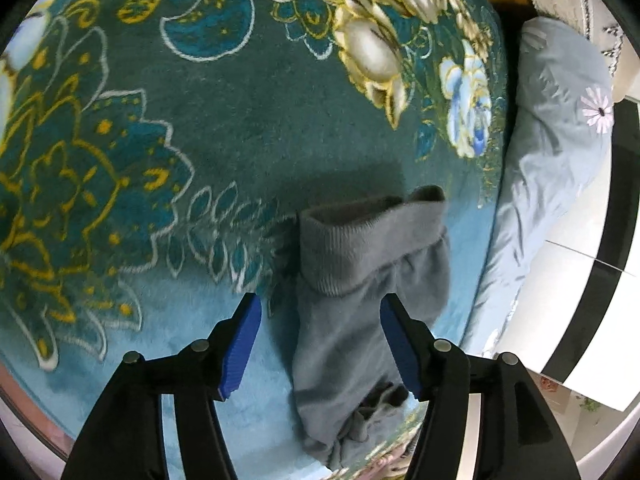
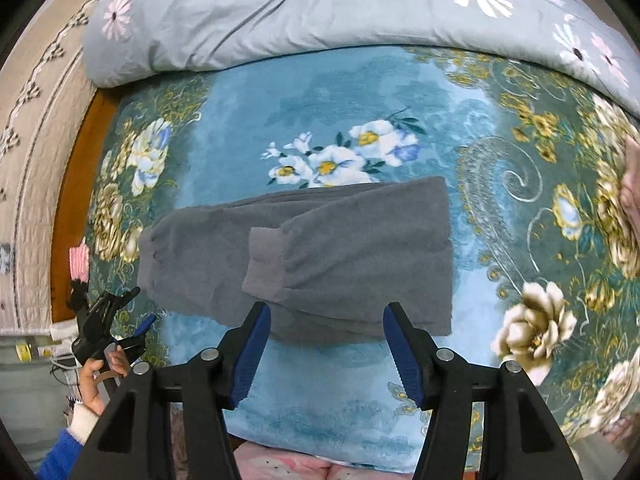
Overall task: Fold clothes
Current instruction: 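Grasp the gray leg cuff with the left tool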
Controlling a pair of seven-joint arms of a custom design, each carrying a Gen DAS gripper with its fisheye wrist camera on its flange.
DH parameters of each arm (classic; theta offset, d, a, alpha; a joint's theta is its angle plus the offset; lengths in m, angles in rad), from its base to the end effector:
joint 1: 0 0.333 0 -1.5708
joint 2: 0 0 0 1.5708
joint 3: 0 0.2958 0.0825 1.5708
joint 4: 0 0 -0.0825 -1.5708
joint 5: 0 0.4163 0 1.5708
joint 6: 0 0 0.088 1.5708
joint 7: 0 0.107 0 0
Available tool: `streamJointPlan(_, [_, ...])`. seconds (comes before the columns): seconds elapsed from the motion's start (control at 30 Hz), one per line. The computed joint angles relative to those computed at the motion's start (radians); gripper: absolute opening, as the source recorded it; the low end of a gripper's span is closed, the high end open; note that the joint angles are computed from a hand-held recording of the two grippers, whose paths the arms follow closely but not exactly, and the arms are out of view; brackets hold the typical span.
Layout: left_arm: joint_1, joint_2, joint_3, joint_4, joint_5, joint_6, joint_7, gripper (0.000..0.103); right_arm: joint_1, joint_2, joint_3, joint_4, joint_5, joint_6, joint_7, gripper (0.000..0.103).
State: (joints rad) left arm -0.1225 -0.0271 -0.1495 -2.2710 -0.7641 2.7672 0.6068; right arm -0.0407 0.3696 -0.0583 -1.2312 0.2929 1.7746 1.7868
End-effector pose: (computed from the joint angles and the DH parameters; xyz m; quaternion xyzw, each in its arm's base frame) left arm 0.5605 -0.1258 0.3779 0.9390 -0.1105 0.2737 0.1765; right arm 0.7072 -0.0374 0.5624 -0.5684 0.8071 0.0435 0.1538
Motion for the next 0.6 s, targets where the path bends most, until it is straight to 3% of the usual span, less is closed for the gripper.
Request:
streamJointPlan(0.27, [0.033, 0.091, -0.016, 0.079, 0.004, 0.008, 0.072, 0.059, 0.012, -0.027, -0.008, -0.006, -0.055, -0.035, -0.013, 0.062])
streamJointPlan(0.33, [0.043, 0.111, -0.027, 0.097, -0.016, 0.007, 0.092, 0.05, 0.014, -0.031, -0.009, -0.007, -0.064, -0.037, -0.014, 0.062])
streamJointPlan(0.47, [0.058, 0.113, -0.042, 0.094, -0.032, -0.005, 0.068, 0.043, 0.015, -0.026, -0.009, 0.006, -0.067, -0.034, -0.018, 0.062])
streamJointPlan(0.53, [0.06, 0.104, -0.039, 0.089, -0.006, -0.021, 0.044, 0.027, 0.014, -0.014, -0.007, 0.023, -0.063, -0.036, -0.022, 0.062])
streamJointPlan(0.6, [0.058, 0.094, -0.034, 0.091, 0.041, -0.037, 0.031, 0.021, 0.012, 0.003, -0.003, 0.041, -0.05, -0.039, -0.025, 0.062])
